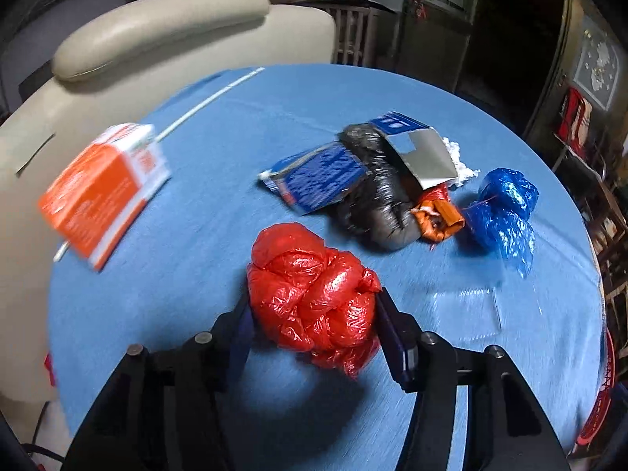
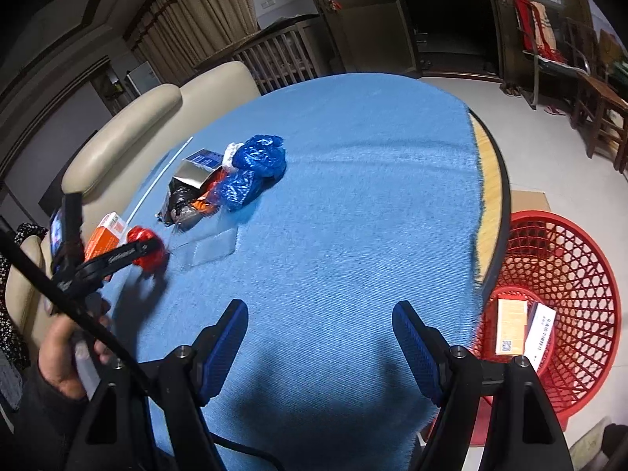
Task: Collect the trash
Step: 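Grasp the red plastic bag with the left gripper and lift it, then grasp the clear plastic tray with the right gripper while the left gripper holds the red bag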
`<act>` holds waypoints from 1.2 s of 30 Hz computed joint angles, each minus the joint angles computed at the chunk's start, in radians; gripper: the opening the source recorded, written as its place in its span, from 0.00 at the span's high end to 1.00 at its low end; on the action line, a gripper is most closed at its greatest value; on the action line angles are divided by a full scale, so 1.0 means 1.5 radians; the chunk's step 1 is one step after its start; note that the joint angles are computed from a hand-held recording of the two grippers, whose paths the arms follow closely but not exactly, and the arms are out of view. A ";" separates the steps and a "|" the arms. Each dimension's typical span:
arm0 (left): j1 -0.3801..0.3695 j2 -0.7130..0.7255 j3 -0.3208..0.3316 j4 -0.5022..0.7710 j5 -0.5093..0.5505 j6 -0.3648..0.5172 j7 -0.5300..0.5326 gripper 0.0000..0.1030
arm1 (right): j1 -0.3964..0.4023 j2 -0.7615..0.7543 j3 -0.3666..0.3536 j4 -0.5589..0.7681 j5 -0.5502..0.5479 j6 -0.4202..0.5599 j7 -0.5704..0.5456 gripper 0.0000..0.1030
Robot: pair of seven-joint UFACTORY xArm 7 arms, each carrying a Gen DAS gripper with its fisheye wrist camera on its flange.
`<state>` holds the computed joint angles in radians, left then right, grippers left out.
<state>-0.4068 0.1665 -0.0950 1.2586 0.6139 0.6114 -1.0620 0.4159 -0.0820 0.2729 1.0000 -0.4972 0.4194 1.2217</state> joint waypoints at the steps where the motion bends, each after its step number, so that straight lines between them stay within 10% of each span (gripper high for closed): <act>1: -0.002 -0.019 0.002 -0.021 0.012 0.004 -0.014 0.42 | 0.000 0.004 0.000 0.003 -0.001 -0.008 -0.001 0.24; 20: 0.077 -0.144 -0.047 -0.178 0.030 -0.026 -0.075 0.42 | 0.131 0.326 -0.083 0.387 0.110 0.010 -0.208 0.21; 36: 0.101 -0.156 -0.051 -0.199 0.007 -0.064 -0.055 0.42 | 0.239 0.578 -0.167 0.767 0.083 0.246 -0.253 0.14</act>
